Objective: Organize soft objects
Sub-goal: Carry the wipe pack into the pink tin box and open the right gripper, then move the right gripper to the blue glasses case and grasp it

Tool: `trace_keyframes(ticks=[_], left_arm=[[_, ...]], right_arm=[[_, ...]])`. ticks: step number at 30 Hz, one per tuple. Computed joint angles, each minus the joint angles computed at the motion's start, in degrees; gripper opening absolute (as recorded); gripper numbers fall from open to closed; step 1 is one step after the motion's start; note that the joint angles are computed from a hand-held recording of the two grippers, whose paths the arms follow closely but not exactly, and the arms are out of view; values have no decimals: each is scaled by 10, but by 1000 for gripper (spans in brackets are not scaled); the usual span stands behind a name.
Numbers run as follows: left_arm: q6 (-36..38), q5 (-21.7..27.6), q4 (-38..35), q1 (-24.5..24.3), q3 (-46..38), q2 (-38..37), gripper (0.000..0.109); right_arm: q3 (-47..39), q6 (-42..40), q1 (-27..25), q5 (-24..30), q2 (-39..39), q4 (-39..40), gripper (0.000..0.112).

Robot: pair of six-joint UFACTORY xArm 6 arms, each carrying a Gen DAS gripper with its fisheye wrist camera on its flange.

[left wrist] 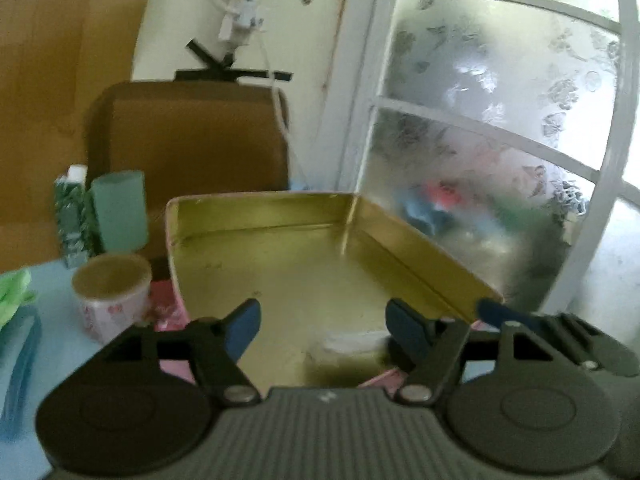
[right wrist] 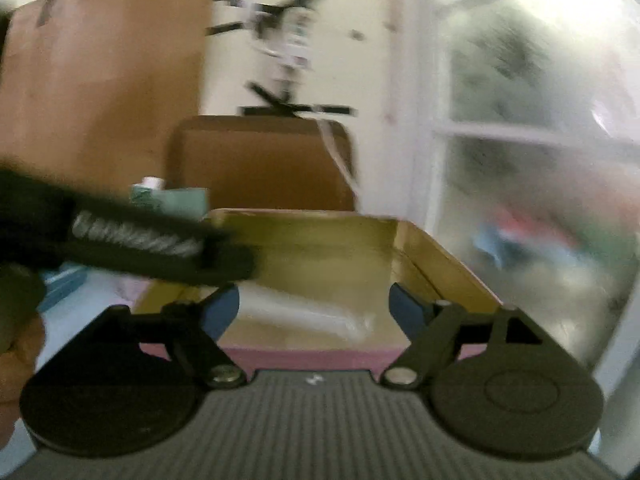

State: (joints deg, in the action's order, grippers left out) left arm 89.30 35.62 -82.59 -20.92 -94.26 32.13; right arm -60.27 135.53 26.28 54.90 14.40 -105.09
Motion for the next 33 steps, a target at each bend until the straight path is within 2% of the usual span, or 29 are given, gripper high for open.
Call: trace_keyframes(ticks=[2,4,8,9,11,13,15,18,20,23,26,29,31,33], left_arm=[[28,19,-39,20,20,-10,76],[51,10,-67,46,38,-19,80],[65,-34,-95,96,47,-14,82],[67,-49,-101,107,47,-8,82],[77,-78,-109,119,43,3,82],[82,-79,-114,134,49,8,82],[103,-70,-128,144,54,10,82],[173,-73,-158,147,65,12,82],[170,-74,-147,139,72,5,82],[199,-51,-172,148,91,-9,85],[183,-46,-161,155,89,-7,86],[130,-32,-121,166,79,-2,86],[128,-25,-131,176,80,-7,86],[154,-41,-159,185,80,-12,86]], right_arm=[[47,81,1,5,-29,-33,84],[68,130,9,17,-37,-49,83],[65,174,46,34,-22,-70,63],[57,184,52,28,-13,-78,60],[33,217,58,-8,8,-101,48],[1,228,60,-53,31,-116,46],[-37,207,57,-99,57,-114,46],[-79,156,61,-132,84,-90,46],[-93,130,67,-135,94,-73,46],[-109,103,74,-134,104,-52,46],[-121,91,71,-147,113,-40,46],[-129,91,68,-158,117,-33,46],[-131,86,69,-160,117,-32,46],[-135,84,62,-178,116,-48,46]])
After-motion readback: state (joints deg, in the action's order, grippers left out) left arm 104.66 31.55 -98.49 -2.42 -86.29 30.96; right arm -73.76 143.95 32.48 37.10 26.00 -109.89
